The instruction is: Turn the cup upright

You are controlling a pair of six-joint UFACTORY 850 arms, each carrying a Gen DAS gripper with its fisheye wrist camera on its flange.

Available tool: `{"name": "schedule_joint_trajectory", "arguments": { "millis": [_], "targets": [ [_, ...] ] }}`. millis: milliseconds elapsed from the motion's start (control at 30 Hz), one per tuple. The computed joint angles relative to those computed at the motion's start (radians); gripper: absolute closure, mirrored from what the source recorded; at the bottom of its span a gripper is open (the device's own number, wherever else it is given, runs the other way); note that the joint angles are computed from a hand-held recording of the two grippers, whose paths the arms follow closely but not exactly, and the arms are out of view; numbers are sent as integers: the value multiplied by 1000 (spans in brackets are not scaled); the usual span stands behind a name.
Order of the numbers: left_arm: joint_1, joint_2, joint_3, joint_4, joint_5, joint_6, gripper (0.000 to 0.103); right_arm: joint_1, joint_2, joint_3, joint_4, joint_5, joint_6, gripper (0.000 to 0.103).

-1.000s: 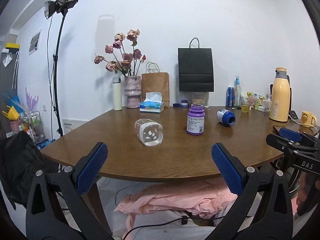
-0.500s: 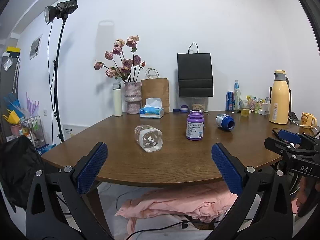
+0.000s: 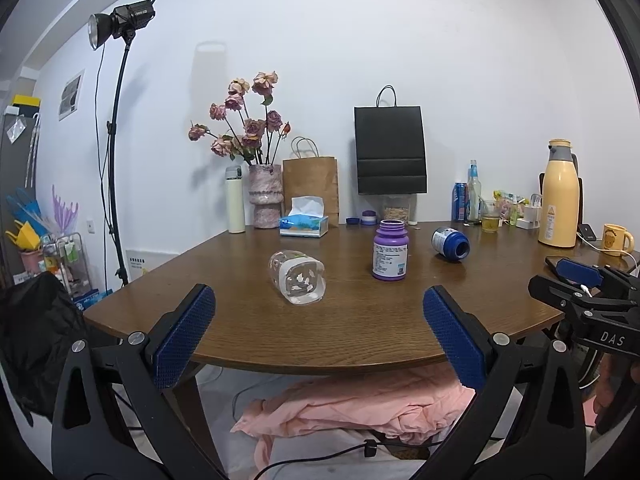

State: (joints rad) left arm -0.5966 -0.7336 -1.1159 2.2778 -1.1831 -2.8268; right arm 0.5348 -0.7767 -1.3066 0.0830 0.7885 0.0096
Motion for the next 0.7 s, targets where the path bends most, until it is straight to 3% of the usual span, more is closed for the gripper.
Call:
{"name": "schedule_joint_trajectory", "arguments": {
  "millis": [700],
  "targets": [
    [2, 4, 4, 6, 10, -3, 0, 1, -2, 0, 8, -2, -5, 23]
  ]
}}
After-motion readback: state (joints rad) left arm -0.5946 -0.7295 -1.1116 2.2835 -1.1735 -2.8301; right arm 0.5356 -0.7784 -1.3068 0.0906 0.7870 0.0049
